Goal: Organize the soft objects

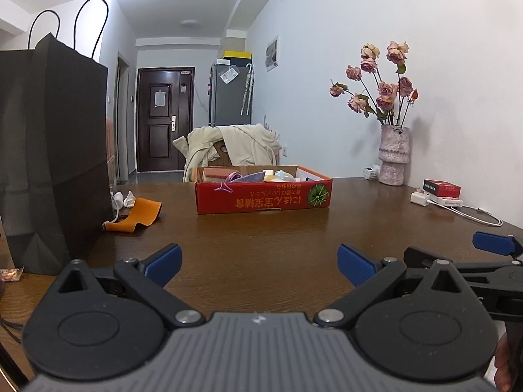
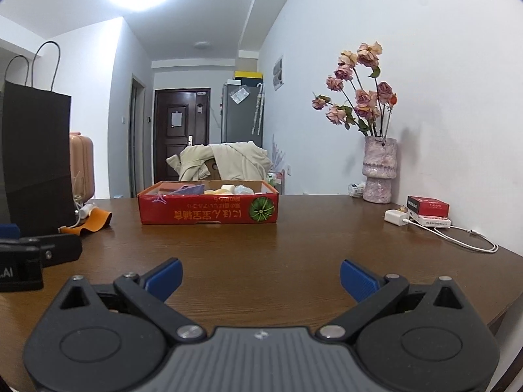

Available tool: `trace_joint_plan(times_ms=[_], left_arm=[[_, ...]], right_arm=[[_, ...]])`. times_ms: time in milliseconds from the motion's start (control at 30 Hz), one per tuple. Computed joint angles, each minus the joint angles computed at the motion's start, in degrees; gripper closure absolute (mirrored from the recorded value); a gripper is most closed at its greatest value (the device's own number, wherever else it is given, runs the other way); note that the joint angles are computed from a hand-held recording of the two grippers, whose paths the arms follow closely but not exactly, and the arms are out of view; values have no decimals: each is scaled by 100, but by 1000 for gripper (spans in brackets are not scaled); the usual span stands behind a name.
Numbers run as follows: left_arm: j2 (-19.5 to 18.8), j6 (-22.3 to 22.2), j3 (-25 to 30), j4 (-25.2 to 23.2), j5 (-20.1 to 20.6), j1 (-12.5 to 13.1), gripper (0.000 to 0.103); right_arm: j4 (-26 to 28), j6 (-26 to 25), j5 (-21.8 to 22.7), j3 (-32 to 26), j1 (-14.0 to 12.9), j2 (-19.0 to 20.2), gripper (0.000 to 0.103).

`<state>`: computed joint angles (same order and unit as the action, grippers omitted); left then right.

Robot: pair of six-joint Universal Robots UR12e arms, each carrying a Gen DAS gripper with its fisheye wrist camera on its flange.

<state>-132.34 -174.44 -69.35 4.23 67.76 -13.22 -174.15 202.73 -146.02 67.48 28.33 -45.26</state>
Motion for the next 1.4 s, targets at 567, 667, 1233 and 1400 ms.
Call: trace_joint_plan(times_ms=[567, 667, 1233, 1400], left_arm=[[-5, -59, -6, 14, 76, -12, 0], [-4, -87, -9, 34, 74, -10, 0], [8, -131, -1, 20, 140, -21, 0], [11, -142, -16, 43, 134, -14, 0]], right_arm=[[-2, 6, 9, 25, -13, -21, 0], [-20, -6, 12, 20, -13, -15, 0], [-131, -114, -28, -32, 8, 37, 0], [-154, -129, -28, -43, 6, 42, 0]])
